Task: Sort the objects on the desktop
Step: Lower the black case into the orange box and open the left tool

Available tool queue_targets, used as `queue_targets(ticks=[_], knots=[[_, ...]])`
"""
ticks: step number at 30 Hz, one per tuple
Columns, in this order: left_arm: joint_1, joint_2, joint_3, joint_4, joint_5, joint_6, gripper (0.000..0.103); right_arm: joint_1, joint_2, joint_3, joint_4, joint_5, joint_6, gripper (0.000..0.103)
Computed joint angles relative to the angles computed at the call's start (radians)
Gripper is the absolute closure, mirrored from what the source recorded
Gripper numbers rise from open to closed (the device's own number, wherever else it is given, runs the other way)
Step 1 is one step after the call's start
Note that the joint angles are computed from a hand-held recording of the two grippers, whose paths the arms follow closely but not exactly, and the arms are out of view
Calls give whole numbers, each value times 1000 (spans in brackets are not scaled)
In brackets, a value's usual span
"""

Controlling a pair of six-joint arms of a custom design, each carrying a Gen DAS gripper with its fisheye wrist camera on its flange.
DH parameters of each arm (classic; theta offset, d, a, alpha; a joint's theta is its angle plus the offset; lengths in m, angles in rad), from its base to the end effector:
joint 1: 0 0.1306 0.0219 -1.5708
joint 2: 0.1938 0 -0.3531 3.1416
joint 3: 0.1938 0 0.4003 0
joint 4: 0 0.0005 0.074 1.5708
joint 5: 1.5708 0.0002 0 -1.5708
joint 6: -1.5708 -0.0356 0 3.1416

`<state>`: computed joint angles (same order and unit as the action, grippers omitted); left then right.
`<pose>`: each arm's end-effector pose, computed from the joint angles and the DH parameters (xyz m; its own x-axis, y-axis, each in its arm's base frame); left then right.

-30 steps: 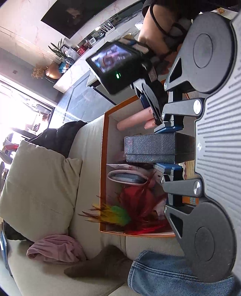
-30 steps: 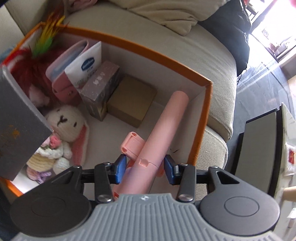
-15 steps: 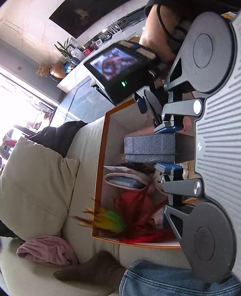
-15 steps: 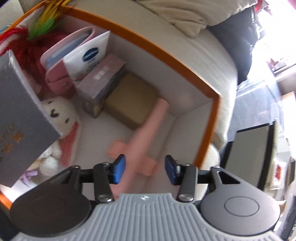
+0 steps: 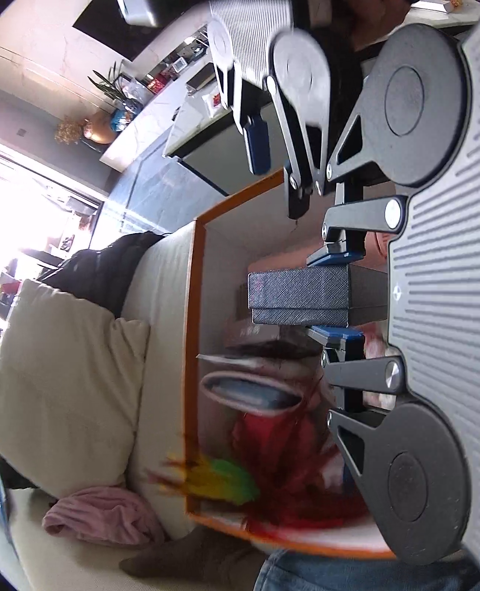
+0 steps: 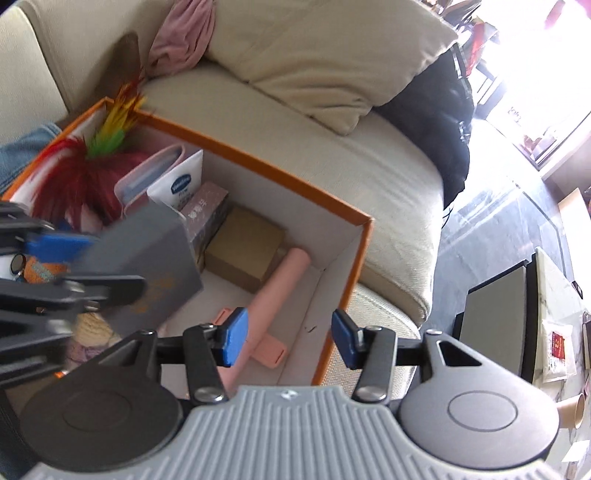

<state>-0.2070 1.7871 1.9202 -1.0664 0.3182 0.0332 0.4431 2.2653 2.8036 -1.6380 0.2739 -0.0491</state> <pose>0.6077 -0.1395 0.4208 -0.7985 0.1355 -0.5865 0.3511 0.8962 -0.2710 0.6264 0.2861 0.4620 -0.8189 -0.3363 -0.4651 -0.2620 0.9400 -0.2185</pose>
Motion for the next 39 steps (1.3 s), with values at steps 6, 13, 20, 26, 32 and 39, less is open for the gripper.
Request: queue_targets(ticks=[6,13,20,26,32,39], knots=[[-28,41,23,-13,-75,-11,66,4,-109,-208,128,-3,-3,51],[-73,56,23,-11,-200,15,66,-2,-180,-354,208,29,2,51],[-112,67,27,-25,-282,-45,65,-19,-209,-419,240,19,-27,50],[-102,58,27,-48,-257,-49,48,-20,-239,-475,268,15,-36,50],[-101,-13,-40,-24,-241,-75,36,-16,-295,-550,313,14,-54,45],[-79,-132,-148,76,-194,-67,33,12,-413,-724,456,54,-85,41]])
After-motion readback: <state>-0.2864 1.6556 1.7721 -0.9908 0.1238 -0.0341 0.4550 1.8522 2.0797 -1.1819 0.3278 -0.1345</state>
